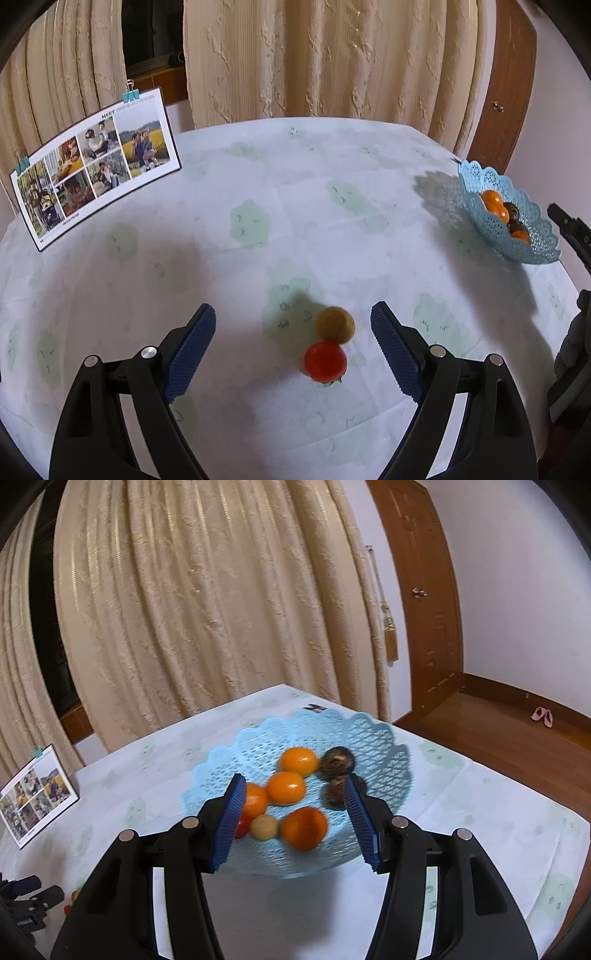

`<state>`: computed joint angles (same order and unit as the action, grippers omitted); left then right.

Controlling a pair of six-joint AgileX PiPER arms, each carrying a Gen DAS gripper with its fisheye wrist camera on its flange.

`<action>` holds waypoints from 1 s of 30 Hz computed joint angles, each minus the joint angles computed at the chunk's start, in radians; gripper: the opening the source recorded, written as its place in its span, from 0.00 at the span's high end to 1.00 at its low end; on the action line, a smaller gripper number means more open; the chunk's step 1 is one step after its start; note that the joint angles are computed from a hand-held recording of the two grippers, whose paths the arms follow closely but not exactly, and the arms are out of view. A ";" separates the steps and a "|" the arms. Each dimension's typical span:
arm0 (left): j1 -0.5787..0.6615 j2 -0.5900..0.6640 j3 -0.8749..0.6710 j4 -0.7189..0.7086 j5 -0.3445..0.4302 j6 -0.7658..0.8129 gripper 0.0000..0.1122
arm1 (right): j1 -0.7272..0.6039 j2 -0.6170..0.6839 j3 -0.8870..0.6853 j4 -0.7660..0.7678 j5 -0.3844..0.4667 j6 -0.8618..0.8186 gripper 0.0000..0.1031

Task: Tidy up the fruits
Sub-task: 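Move the left tool toward the remaining tomato while the right tool returns to the table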

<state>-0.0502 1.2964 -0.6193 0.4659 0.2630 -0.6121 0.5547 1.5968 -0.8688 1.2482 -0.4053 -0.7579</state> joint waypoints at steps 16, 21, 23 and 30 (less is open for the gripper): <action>0.005 -0.029 0.079 0.086 -0.038 -0.069 0.24 | 0.112 0.044 -0.102 0.172 0.071 -0.224 0.39; 0.024 -0.044 0.100 0.043 -0.050 -0.021 0.24 | 0.139 0.057 -0.133 0.214 0.116 -0.284 0.31; 0.032 -0.048 0.104 0.026 -0.053 -0.002 0.24 | 0.150 0.067 -0.152 0.255 0.129 -0.333 0.31; 0.035 -0.056 0.126 0.097 -0.056 -0.063 0.24 | 0.177 0.109 -0.211 0.464 0.206 -0.578 0.29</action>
<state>-0.0148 1.2399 -0.4938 0.5625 0.2072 -0.6752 0.7319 1.7062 -1.0796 1.7126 -0.1991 -1.3364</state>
